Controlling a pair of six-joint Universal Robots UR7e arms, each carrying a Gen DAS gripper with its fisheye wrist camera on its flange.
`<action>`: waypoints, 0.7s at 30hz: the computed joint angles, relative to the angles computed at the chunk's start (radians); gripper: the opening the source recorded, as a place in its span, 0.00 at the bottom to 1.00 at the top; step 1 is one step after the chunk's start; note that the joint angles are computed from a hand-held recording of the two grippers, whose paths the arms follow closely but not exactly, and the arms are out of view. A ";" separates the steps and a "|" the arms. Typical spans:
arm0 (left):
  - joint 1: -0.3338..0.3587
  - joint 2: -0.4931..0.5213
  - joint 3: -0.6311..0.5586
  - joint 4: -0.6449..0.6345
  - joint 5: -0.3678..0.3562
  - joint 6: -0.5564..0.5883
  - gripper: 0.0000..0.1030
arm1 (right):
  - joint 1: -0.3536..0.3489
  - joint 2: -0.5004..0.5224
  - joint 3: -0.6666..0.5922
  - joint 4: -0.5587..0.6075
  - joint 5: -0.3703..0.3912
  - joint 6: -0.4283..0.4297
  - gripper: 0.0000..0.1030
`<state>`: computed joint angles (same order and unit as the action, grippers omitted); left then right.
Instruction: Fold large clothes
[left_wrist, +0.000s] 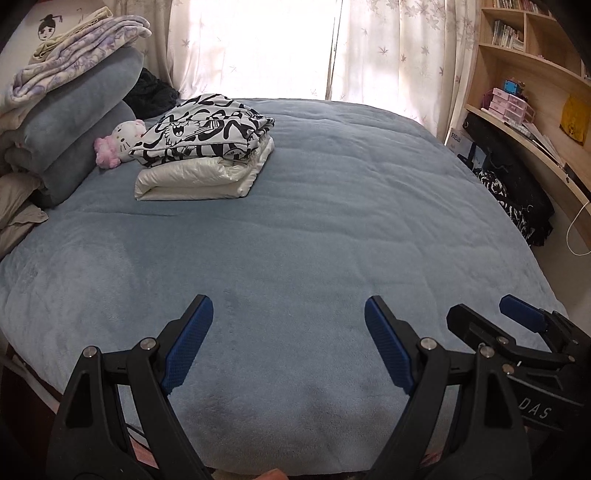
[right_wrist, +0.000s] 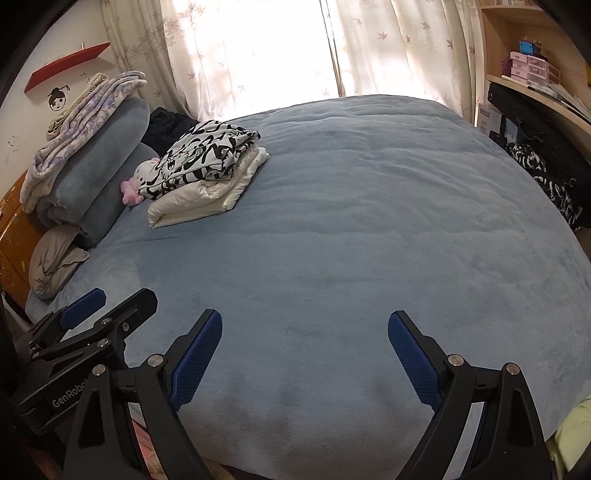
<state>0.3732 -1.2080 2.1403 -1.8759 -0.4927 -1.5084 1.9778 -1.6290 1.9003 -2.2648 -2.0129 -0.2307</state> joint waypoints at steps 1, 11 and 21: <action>0.002 0.004 -0.001 0.002 0.003 -0.001 0.80 | 0.000 0.009 -0.004 -0.007 -0.002 -0.004 0.90; 0.014 0.026 -0.031 0.053 0.003 -0.013 0.80 | -0.014 0.020 0.003 -0.028 -0.008 -0.005 0.90; 0.021 0.045 -0.042 0.068 -0.005 -0.024 0.80 | -0.016 0.036 0.023 -0.069 -0.021 -0.003 0.90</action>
<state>0.3937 -1.1635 2.0986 -1.8074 -0.4980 -1.5321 1.9616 -1.5926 1.9235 -2.3343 -2.0336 -0.2338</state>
